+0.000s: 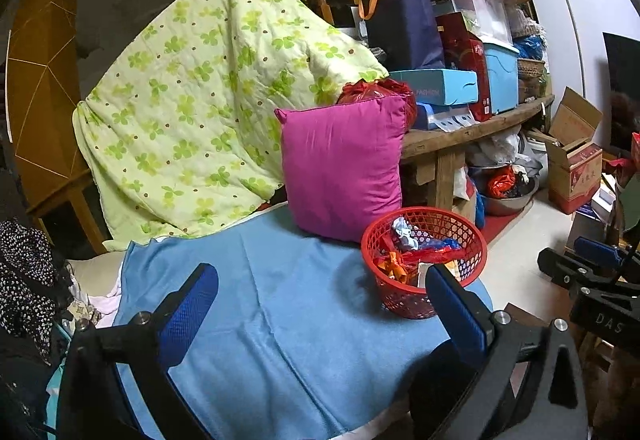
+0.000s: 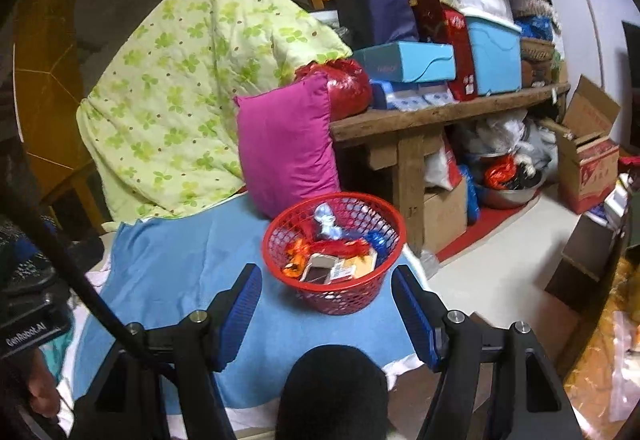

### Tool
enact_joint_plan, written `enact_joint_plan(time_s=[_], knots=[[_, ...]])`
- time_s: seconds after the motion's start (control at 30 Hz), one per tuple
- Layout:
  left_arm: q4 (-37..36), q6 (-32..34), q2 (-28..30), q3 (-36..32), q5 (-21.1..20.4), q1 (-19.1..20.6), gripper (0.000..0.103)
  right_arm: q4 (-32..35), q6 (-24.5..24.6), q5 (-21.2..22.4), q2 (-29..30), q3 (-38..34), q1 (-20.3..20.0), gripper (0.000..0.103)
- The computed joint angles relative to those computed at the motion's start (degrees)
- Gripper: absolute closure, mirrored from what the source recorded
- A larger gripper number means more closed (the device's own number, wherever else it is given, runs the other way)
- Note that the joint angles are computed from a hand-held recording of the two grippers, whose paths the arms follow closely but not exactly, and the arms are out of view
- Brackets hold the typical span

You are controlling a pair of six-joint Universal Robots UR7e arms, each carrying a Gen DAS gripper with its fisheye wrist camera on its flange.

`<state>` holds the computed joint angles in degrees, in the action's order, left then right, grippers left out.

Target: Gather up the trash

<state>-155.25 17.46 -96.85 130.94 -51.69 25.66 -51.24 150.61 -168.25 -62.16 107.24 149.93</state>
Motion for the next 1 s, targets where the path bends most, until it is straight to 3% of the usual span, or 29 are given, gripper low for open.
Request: enact_joint_plan(time_s=[0.03, 0.17, 1.0], knots=[[0.1, 0.0, 0.0, 0.0, 0.0, 0.0, 0.0, 3.9, 3.1, 0.5, 0.7, -1.1, 0.2, 0.032], [1.3, -0.9, -0.4, -0.2, -0.1, -0.1, 0.0, 8.2, 6.8, 1.7, 1.1, -1.8, 0.4, 0.032], [2.2, -3.2, 1.7, -1.0, 1.2, 1.5, 0.0, 16.6, 13.1, 0.8, 3.8, -4.9, 0.0, 0.032]])
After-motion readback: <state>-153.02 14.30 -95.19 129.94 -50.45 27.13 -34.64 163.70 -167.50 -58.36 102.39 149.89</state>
